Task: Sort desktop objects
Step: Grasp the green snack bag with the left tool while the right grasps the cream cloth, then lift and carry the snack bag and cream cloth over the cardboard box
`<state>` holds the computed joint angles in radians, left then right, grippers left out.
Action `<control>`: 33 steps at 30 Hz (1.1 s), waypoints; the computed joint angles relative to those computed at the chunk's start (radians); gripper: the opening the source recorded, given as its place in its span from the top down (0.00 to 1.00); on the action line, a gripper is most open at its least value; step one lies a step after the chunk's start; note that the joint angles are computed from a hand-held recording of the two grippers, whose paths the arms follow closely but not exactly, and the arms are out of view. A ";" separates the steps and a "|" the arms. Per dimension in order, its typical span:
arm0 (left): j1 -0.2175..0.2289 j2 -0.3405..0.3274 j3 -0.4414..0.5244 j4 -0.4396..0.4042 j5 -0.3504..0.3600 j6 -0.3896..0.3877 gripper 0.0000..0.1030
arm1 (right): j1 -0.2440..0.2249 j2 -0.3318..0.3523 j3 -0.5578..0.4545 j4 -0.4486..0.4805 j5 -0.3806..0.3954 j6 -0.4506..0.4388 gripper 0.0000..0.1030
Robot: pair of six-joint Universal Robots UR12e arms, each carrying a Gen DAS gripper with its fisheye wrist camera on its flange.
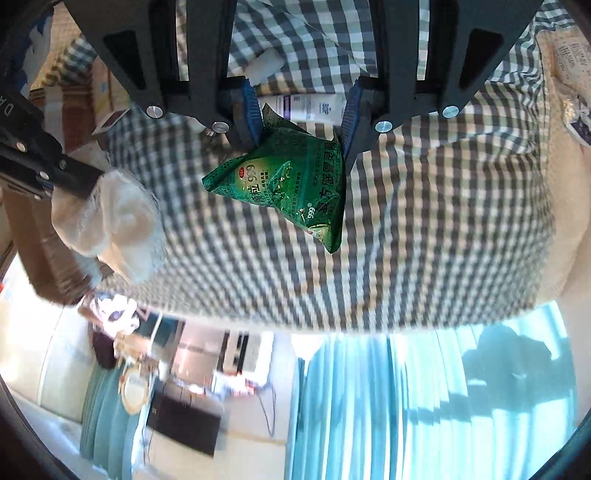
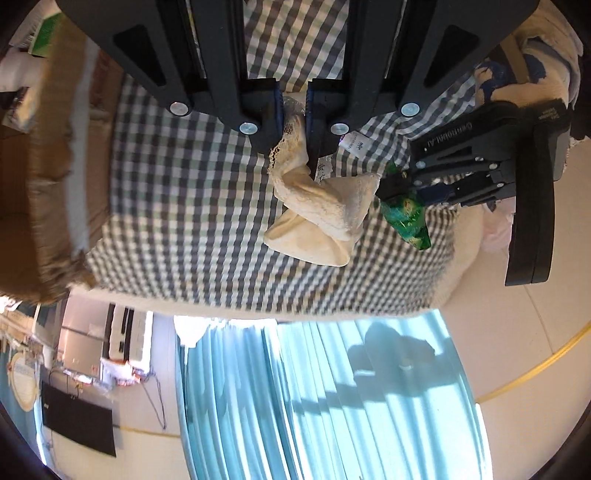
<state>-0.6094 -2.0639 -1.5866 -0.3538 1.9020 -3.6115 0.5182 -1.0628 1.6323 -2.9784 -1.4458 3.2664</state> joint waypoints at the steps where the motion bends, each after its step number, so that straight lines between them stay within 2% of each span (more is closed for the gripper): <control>1: -0.013 -0.003 0.013 -0.010 0.066 -0.017 0.63 | 0.002 -0.009 0.010 -0.015 -0.010 -0.008 0.93; 2: -0.032 -0.003 0.018 -0.029 0.152 -0.034 0.64 | 0.004 -0.020 0.022 -0.039 -0.029 -0.010 0.93; 3: -0.048 -0.001 0.021 -0.025 0.195 -0.049 0.64 | 0.004 -0.031 0.035 -0.059 -0.038 -0.007 0.93; 6: -0.057 0.019 -0.003 0.049 0.228 -0.049 0.64 | -0.001 -0.058 0.060 -0.102 -0.048 -0.002 0.93; 8: -0.062 -0.011 0.046 0.071 0.253 -0.035 0.64 | -0.002 -0.076 0.077 -0.136 -0.070 -0.013 0.93; 11: -0.078 0.015 0.025 0.132 0.286 -0.018 0.64 | -0.004 -0.102 0.102 -0.205 -0.094 -0.019 0.93; 15: -0.093 0.022 0.032 0.206 0.342 0.020 0.64 | -0.015 -0.128 0.130 -0.299 -0.081 -0.008 0.93; 20: -0.112 0.043 0.018 0.292 0.356 0.058 0.64 | -0.025 -0.165 0.159 -0.347 -0.070 -0.028 0.93; 25: -0.145 0.037 0.049 0.364 0.361 0.122 0.64 | -0.034 -0.203 0.201 -0.401 -0.074 -0.045 0.93; 27: -0.156 0.029 0.069 0.384 0.363 0.132 0.64 | -0.047 -0.217 0.214 -0.412 -0.050 -0.033 0.92; 33: -0.189 -0.012 0.136 0.467 0.386 0.198 0.64 | -0.079 -0.259 0.257 -0.473 -0.057 -0.026 0.92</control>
<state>-0.7981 -2.0758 -1.4503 0.1137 2.2877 -3.4140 0.4396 -1.3215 1.8895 -3.4512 -1.5032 3.2408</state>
